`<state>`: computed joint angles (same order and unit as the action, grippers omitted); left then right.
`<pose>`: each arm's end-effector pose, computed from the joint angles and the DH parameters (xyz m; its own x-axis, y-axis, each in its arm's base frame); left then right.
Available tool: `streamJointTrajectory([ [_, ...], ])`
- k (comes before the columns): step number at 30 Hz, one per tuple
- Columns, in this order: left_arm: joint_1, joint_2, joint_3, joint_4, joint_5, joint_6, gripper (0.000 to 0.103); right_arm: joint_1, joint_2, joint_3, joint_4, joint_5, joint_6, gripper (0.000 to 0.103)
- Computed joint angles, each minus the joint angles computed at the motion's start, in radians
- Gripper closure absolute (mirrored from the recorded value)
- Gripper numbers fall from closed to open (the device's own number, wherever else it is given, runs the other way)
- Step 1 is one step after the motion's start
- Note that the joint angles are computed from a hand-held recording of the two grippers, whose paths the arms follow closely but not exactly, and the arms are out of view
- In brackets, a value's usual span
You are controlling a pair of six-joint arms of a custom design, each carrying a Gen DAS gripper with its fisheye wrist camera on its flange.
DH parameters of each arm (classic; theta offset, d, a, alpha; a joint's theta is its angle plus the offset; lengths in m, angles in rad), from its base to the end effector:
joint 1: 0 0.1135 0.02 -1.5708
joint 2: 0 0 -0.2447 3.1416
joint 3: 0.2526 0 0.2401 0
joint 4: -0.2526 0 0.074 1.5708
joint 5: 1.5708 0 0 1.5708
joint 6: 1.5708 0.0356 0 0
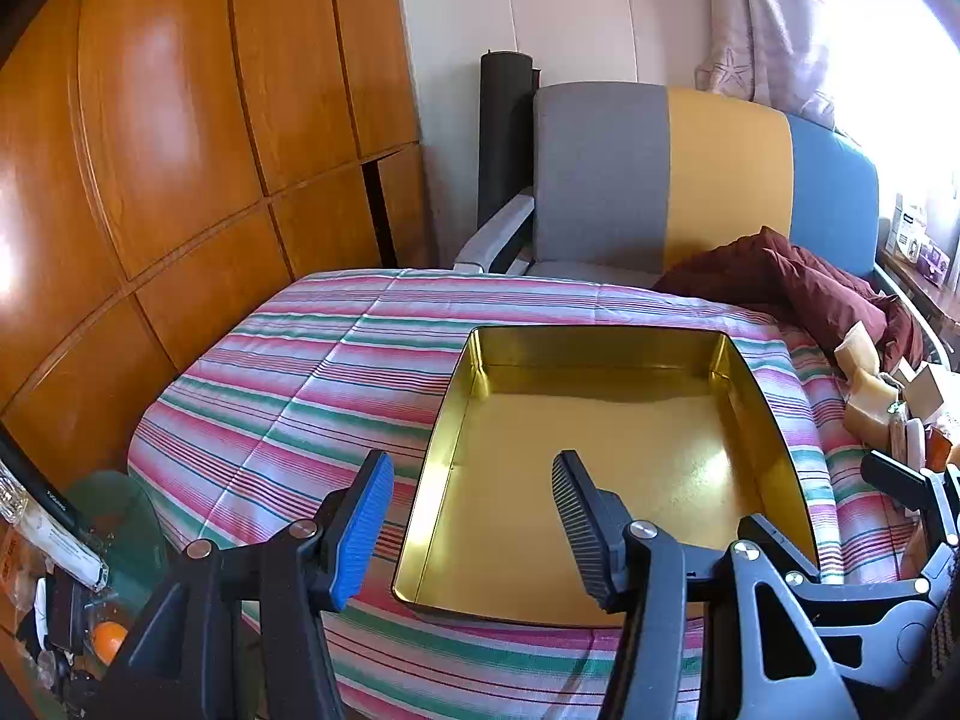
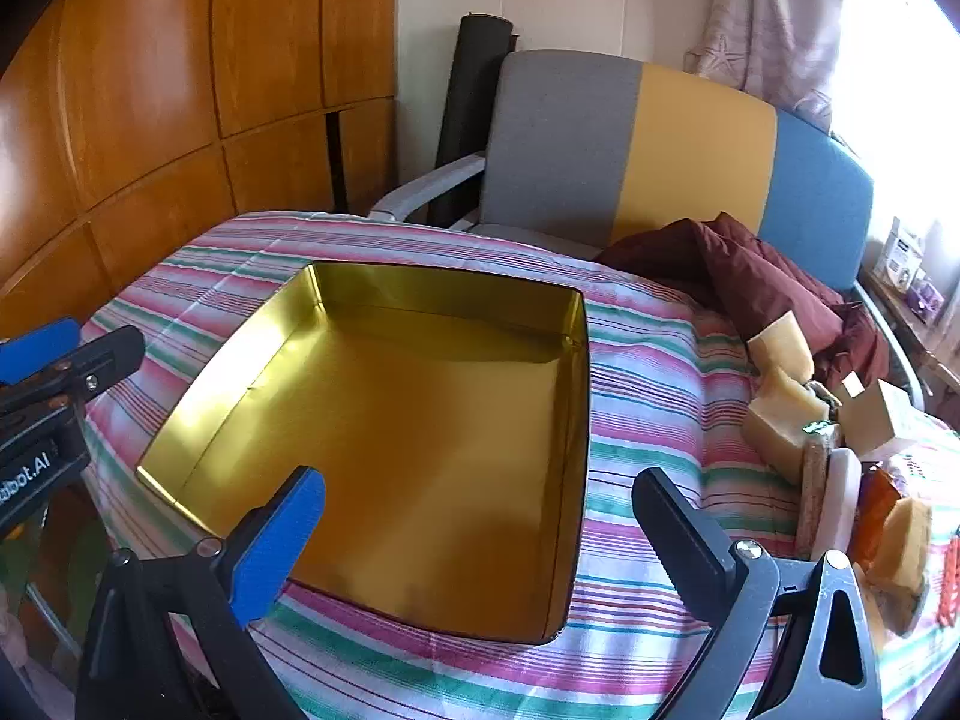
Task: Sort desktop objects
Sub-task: 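Move both tools from the gold tray toward the pile of items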
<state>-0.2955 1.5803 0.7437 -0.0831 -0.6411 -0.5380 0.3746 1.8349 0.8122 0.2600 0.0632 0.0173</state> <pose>0.2786 -0.0626 0.1443 -0.5954 -0.2480 -0.7642 -0.4873 0.8677 0.0980 0.3130 0.1206 0.1069 -0.6485 -0.2364 -0.7236 -0.3115 0.9497 -0.0311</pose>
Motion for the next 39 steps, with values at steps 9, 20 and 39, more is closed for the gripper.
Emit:
streamJointTrajectory([
  [9,-0.011,-0.010,-0.013,0.007,0.017,0.006,0.047,-0.042,-0.053,-0.032,-0.003,-0.043,-0.021,0.006],
  [20,-0.028,0.019,0.007,0.037,0.076,0.050,0.047,-0.195,-0.145,-0.031,-0.057,-0.096,-0.045,0.006],
  [39,-0.085,0.158,0.159,0.103,0.274,0.154,0.047,-0.576,-0.029,0.217,-0.242,-0.251,-0.110,0.005],
])
